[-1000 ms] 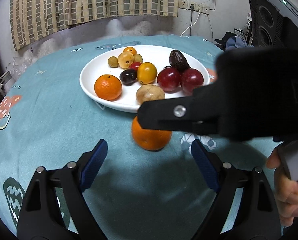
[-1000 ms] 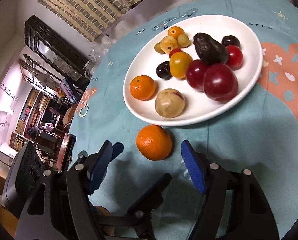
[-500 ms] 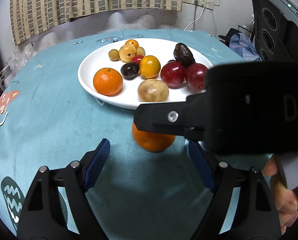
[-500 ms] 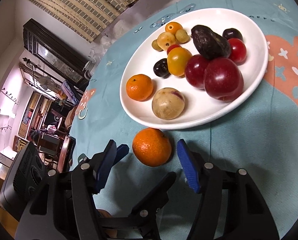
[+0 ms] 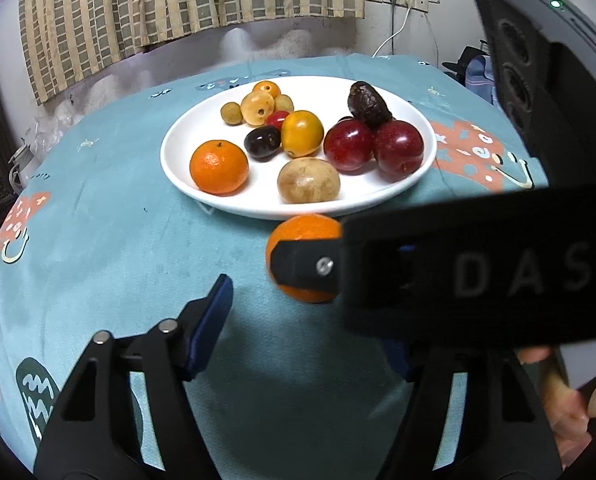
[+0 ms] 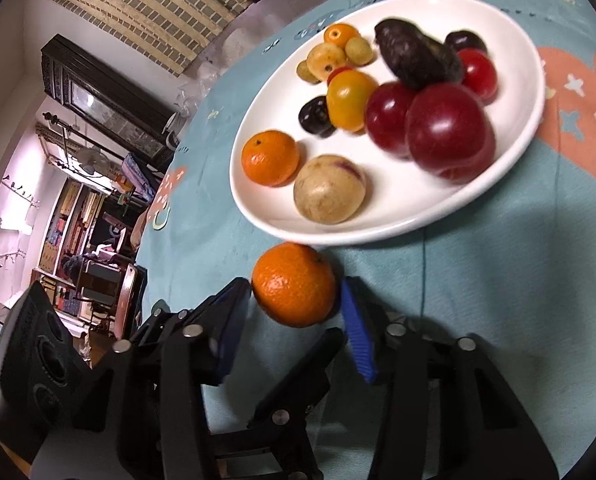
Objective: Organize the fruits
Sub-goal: 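Roll the right tool and close it around the last mandarin on the cloth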
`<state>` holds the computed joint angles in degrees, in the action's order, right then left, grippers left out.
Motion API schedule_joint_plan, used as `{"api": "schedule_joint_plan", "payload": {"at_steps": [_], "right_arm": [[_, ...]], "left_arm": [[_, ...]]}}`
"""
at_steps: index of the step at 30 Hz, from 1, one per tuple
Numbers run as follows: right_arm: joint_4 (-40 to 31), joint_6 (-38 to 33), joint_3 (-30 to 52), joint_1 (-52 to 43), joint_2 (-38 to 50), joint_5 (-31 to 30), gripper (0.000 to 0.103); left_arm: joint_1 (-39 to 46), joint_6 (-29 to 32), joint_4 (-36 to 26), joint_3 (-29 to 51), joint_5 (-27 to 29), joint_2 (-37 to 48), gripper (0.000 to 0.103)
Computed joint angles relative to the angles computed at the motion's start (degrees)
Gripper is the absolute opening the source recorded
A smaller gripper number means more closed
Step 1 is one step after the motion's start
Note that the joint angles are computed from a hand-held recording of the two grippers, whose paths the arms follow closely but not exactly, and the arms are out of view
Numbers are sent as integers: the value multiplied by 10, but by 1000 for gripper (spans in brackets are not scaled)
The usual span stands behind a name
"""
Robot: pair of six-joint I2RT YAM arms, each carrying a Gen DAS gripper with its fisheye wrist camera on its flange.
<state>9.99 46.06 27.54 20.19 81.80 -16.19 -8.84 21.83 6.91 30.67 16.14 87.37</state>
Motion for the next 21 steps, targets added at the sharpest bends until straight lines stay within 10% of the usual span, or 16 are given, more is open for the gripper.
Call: {"api": "schedule_joint_plan", "payload": {"at_steps": [21], "right_arm": [[11,6,-8,0,-4,-4,47]], "left_arm": [[14,7,-49,28,41,21,40]]}}
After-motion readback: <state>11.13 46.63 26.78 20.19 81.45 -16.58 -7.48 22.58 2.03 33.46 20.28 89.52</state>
